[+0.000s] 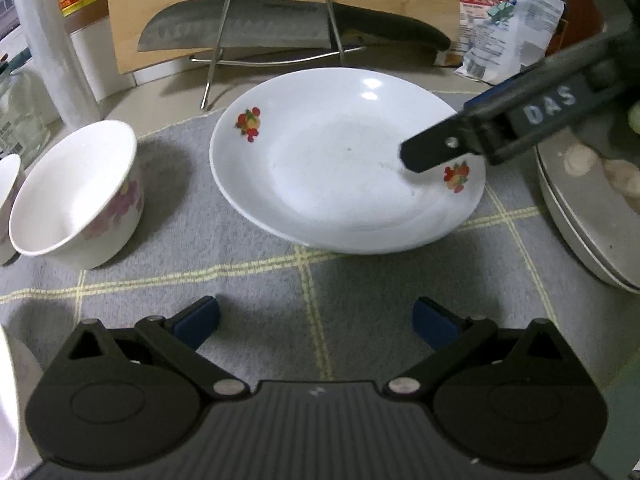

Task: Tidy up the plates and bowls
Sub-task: 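Grasp the rim of the fruit-decal plate with the right gripper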

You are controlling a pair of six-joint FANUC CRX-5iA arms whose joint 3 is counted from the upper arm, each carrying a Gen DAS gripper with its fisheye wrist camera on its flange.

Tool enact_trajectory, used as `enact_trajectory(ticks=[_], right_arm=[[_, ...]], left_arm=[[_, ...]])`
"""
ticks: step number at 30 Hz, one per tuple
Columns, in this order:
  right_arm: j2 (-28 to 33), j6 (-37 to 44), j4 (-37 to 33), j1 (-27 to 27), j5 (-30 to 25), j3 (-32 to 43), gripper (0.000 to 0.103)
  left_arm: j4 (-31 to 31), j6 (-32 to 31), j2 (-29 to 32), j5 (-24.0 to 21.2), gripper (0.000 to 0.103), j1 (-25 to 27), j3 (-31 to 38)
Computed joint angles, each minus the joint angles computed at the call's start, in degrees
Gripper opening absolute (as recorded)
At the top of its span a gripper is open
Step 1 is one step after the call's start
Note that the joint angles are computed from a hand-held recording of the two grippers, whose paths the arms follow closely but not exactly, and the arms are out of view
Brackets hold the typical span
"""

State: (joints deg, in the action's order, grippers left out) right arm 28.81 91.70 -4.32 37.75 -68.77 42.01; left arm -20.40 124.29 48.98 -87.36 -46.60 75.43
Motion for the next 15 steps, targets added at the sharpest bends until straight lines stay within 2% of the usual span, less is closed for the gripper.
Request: enact_trajectory(ticks=[5,8,12,15], right_arm=[[5.50,1.56,-3.94,-1.60,-5.37,8.68,0.103],[8.68,1.86,-5.58,-2.21,-8.18,13.58,0.103],[11.27,3.27,-6.88,-2.64,-9.84,17.78,0.103],[13.36,4.36,-7.53,-2.89,-11.12,21.27,0.103]], left_arm=[[-0.60,-0.33,-0.75,2.73,0.103,-0.01,-1.88],[-1.15,-0.41,-2.57,6.41,0.103,-0.06,-5.72],[-1.84,-0.70,-4.41,10.77,0.103,-0.02,-9.67],[-1.94,-1.17,-4.71,12.44,0.103,0.16,-10.60]])
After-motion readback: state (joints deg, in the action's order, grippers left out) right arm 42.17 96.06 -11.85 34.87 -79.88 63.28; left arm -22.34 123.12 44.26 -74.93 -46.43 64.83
